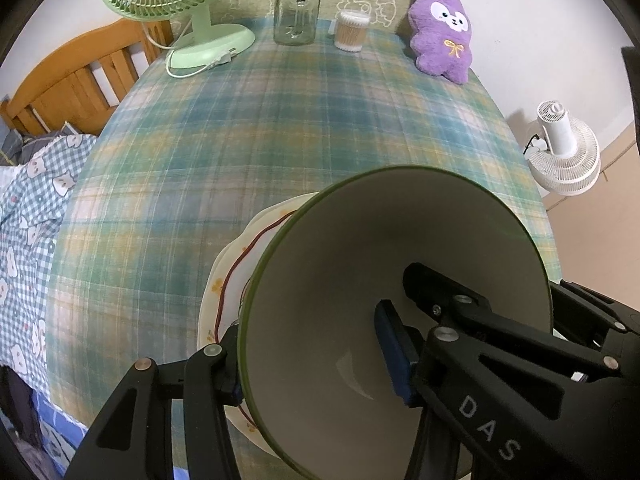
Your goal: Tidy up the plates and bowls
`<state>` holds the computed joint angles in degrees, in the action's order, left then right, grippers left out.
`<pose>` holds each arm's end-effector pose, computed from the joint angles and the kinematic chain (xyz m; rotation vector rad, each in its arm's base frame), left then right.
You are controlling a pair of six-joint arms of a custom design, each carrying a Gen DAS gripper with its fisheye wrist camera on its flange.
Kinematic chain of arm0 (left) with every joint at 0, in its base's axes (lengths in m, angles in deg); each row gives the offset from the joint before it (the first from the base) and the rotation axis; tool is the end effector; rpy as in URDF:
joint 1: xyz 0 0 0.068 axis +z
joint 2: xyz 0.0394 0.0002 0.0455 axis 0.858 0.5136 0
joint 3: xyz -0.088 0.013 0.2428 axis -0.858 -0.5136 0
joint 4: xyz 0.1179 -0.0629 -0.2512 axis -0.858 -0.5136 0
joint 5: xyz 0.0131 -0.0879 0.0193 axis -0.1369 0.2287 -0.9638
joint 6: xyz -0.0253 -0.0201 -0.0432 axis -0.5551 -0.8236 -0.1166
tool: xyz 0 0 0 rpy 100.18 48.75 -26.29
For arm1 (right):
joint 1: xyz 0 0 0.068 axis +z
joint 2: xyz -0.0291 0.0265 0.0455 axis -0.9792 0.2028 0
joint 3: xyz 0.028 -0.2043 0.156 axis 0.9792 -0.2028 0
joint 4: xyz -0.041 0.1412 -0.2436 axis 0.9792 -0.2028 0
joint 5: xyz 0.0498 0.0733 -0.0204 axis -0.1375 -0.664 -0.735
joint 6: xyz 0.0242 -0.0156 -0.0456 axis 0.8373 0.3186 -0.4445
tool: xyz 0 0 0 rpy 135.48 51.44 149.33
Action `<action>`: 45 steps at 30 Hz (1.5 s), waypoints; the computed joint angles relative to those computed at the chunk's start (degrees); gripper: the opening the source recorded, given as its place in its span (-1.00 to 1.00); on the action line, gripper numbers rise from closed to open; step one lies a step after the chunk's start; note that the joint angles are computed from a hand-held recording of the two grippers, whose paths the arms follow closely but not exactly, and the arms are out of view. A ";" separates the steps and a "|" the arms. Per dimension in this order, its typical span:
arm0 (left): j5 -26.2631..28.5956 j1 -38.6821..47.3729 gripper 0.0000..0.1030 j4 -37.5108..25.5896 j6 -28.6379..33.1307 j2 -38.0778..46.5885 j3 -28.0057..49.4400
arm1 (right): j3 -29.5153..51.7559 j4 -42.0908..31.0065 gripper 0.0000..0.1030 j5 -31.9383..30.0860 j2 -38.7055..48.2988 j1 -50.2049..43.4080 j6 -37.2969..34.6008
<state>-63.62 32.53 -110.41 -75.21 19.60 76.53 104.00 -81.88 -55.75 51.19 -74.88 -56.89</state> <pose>0.3226 -0.1616 0.2177 0.1515 2.7953 -0.2174 0.3258 0.0235 0.2152 0.0661 2.8277 0.2070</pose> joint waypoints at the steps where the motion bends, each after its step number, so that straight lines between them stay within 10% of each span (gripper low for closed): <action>1: -0.42 -0.15 0.08 -0.15 -0.19 0.01 0.09 | -0.13 0.11 -0.07 -0.29 -0.15 -0.09 -0.17; 19: -4.58 -1.11 0.63 1.57 1.91 -6.16 -1.97 | -1.47 1.59 0.42 2.87 -7.93 2.27 0.13; 45: 10.51 20.64 0.83 8.72 28.28 -26.33 -12.99 | 1.56 -4.78 0.44 35.48 -18.20 29.73 31.84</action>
